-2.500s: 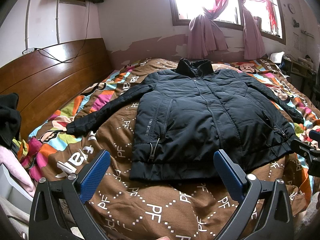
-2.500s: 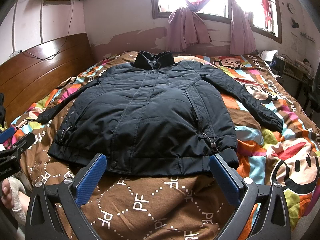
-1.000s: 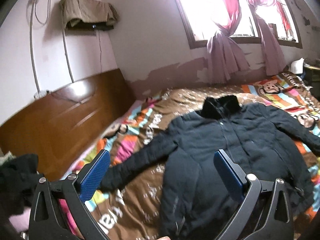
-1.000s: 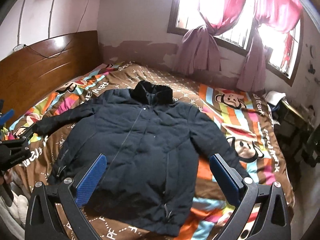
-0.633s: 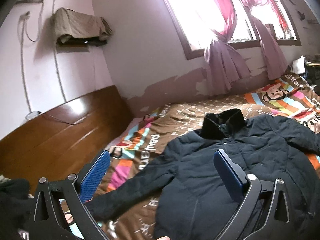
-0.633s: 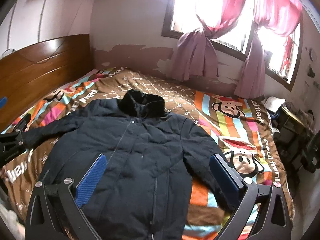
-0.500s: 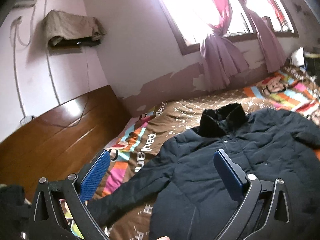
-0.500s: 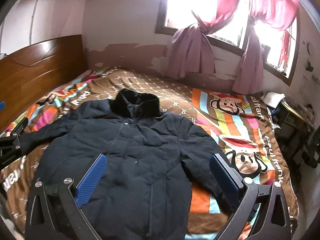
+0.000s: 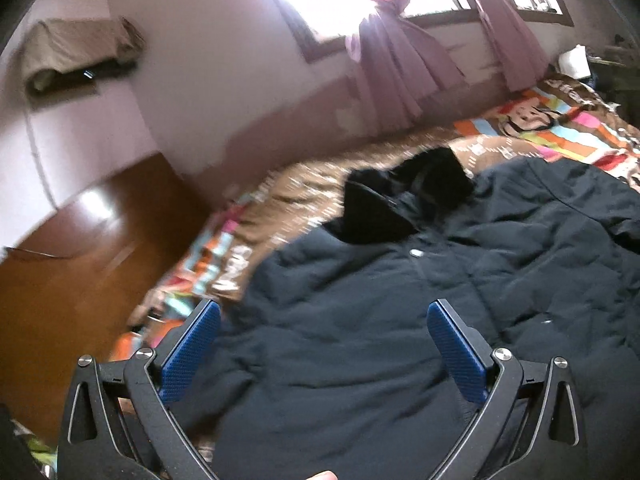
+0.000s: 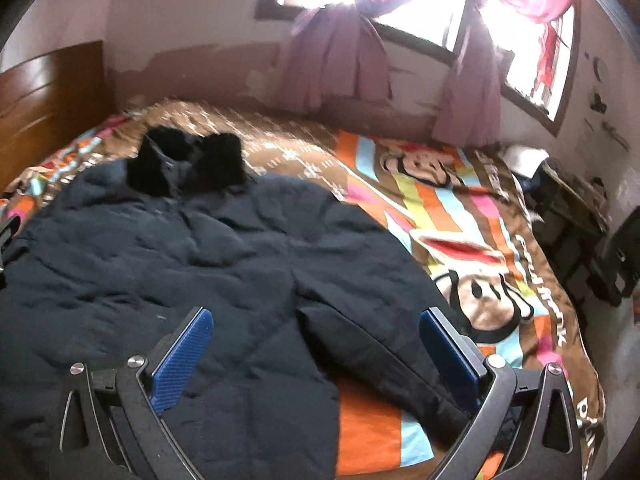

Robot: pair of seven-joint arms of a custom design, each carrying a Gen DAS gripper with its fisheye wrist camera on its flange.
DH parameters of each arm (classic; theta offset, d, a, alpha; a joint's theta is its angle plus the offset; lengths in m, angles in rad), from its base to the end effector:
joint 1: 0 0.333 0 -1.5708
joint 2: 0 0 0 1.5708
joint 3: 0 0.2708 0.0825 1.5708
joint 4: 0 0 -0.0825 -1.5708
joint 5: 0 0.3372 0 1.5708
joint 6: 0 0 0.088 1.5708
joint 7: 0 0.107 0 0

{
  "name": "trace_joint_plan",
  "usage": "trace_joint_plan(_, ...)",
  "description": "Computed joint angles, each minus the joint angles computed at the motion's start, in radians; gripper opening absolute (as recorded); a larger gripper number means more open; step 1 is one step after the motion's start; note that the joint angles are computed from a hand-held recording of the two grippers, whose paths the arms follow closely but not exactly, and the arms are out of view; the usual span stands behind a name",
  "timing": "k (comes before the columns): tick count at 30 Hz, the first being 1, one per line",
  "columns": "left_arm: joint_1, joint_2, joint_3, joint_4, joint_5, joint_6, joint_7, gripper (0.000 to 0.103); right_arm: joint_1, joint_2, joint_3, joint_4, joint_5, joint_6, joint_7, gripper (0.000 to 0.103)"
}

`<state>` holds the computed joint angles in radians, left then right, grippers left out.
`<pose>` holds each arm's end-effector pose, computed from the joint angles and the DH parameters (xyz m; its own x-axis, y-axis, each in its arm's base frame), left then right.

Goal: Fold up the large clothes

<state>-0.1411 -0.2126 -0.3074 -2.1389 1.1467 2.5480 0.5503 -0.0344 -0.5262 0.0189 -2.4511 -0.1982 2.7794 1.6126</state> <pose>0.4428 -0.2365 0.5261 -0.0148 -0.9173 -0.3980 -0.5149 0.3482 -0.7833 0.4185 0.0034 0.5642 0.0233 -0.9863 0.1631 -0.6552 -0.1382 -0.7427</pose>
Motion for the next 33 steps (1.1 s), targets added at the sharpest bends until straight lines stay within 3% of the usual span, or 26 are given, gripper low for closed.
trace_joint_plan(10,-0.114,0.310,0.053,0.278,-0.249,-0.033,0.200,0.102,-0.176,0.148,0.061,0.032,-0.241,0.071,0.205,0.103)
trace_joint_plan(15,-0.192,0.389,0.087,0.360,-0.248,-0.068,0.199,0.102,-0.252,0.169,0.069,0.004,-0.389,0.153,0.286,0.103)
trace_joint_plan(19,-0.247,0.449,0.100,0.435,-0.272,-0.099,0.221,0.102,-0.245,0.181,0.017,-0.020,-0.389,0.181,0.263,0.103)
trace_joint_plan(22,-0.282,0.489,0.103,0.497,-0.329,-0.141,0.260,0.102,-0.168,0.181,-0.086,-0.050,-0.238,0.185,0.174,0.103)
trace_joint_plan(26,-0.316,0.509,0.107,0.546,-0.379,-0.169,0.322,0.102,0.038,0.167,-0.328,-0.072,0.196,0.096,-0.033,0.103)
trace_joint_plan(29,-0.327,0.511,0.113,0.553,-0.393,-0.142,0.351,0.102,0.051,0.152,-0.402,-0.103,0.377,0.079,-0.047,0.103)
trace_joint_plan(32,-0.336,0.534,0.125,0.567,-0.389,-0.097,0.356,0.102,0.029,0.146,-0.431,-0.118,0.507,0.048,-0.041,0.103)
trace_joint_plan(33,-0.339,0.546,0.130,0.572,-0.388,-0.077,0.349,0.102,0.052,0.147,-0.474,-0.113,0.592,0.029,-0.067,0.103)
